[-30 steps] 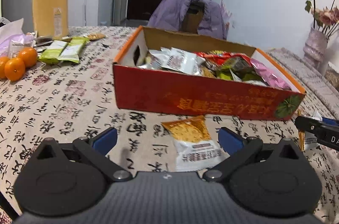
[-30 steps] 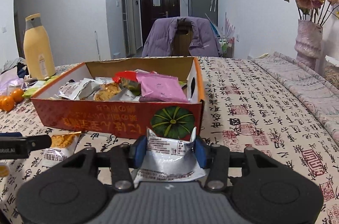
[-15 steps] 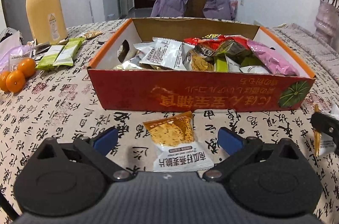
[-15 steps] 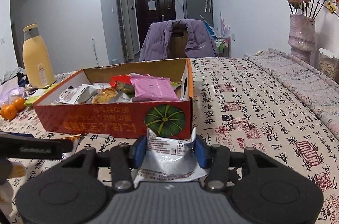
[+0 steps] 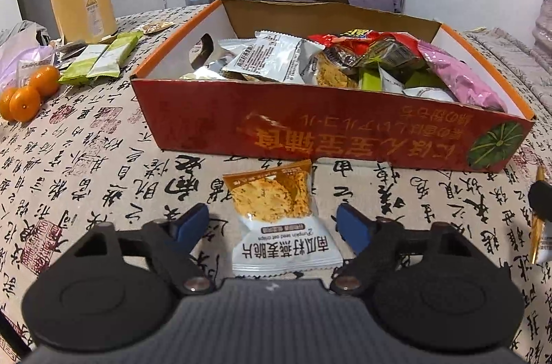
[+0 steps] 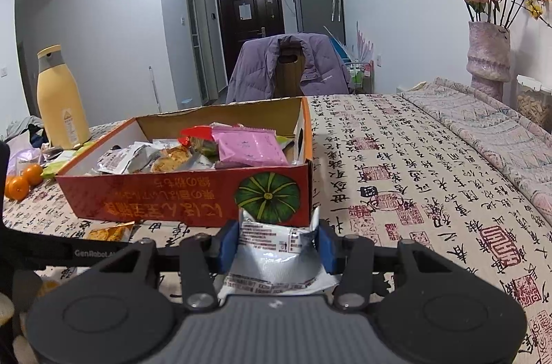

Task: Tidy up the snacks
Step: 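Grasp the silver packet with the right gripper while the left grasps the biscuit packet, then carry the silver packet and biscuit packet over the box with both grippers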

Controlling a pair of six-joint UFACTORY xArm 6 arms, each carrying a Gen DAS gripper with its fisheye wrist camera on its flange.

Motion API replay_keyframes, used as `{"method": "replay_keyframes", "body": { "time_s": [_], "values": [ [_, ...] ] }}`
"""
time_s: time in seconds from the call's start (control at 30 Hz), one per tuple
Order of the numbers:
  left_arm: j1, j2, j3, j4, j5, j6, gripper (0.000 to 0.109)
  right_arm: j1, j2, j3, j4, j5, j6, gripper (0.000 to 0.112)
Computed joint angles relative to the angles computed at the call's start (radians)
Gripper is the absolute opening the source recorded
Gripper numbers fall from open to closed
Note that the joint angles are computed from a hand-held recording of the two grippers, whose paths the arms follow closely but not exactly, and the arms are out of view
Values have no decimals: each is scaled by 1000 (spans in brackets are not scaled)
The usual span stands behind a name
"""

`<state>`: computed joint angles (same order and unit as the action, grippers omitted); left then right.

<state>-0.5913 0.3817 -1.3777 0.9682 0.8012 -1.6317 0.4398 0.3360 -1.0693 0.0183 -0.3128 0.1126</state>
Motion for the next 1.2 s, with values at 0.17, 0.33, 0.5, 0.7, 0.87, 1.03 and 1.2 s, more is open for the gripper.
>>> {"method": "replay_keyframes", "body": {
  "time_s": [0.17, 0.33, 0.5, 0.7, 0.87, 1.03, 1.2],
  "values": [
    [-5, -12, 12, 23, -13, -21, 56, 3, -1, 4, -2, -2, 1, 47],
    [-6, -23, 31, 59, -23, -47, 42, 7, -5, 10, 0, -4, -6, 47],
    [-1, -45, 66, 101, -50, -89, 39, 10, -14, 17, 5, -7, -12, 47],
    [-17, -82, 109, 173, -47, -144, 39, 8, -22, 27, -12, -15, -1, 47],
    [-38, -129, 150, 237, -47, -188, 39, 9, -32, 36, -23, -28, 4, 47],
    [-54, -168, 168, 311, -46, -228, 39, 15, -34, 28, -32, -40, 5, 47],
    [-58, -183, 150, 351, -26, -226, 39, 28, -20, -15, -1, -40, -29, 47]
  ]
}}
